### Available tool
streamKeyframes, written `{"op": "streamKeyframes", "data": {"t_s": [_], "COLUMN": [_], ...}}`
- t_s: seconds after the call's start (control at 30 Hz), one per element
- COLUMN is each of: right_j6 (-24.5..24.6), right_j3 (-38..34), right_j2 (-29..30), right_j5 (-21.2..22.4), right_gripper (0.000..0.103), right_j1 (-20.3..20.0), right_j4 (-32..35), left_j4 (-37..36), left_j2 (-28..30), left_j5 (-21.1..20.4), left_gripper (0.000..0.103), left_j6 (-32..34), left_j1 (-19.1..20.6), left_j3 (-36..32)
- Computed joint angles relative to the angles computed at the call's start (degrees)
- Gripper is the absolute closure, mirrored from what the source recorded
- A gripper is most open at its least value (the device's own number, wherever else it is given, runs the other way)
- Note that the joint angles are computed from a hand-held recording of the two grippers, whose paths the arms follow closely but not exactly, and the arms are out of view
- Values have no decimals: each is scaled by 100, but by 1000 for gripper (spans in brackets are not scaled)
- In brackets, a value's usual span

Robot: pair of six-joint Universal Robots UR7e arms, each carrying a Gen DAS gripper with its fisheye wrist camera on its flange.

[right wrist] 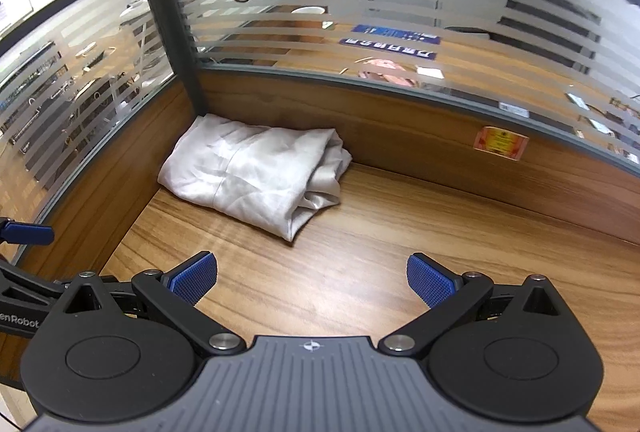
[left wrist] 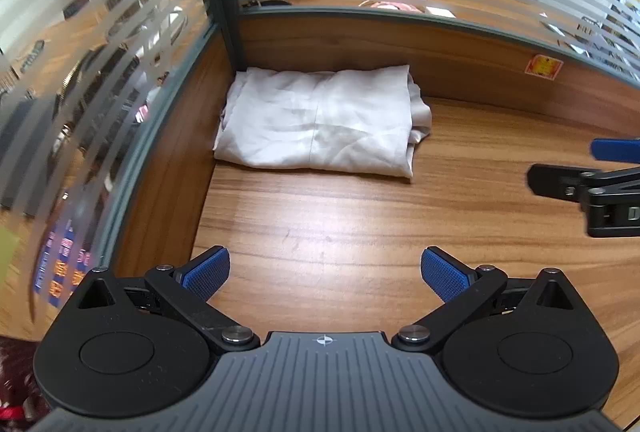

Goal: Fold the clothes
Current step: 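Reach the right tool to the white shirt and pinch its edge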

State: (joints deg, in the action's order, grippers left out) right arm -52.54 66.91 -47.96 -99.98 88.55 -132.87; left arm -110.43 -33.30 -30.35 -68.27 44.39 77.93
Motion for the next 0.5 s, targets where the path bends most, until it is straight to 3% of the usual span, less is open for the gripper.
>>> {"op": "streamKeyframes", "data": {"t_s": [0.17, 0.5], "right_j6": [33, -156], "right_j3": [-479, -1629], "right_j2": [480, 1583], "right_j5": [64, -155], "right_gripper": [1, 20], "right_j1": [-8, 4], "right_j4": [254, 917], "left_j4": [205, -294], "left_j2": [159, 157], "left_j5": [46, 57], "left_gripper": [0, 0], "left_j6": [-28, 268], "left_j1": [164, 384], "left_j3": [-242, -79]}}
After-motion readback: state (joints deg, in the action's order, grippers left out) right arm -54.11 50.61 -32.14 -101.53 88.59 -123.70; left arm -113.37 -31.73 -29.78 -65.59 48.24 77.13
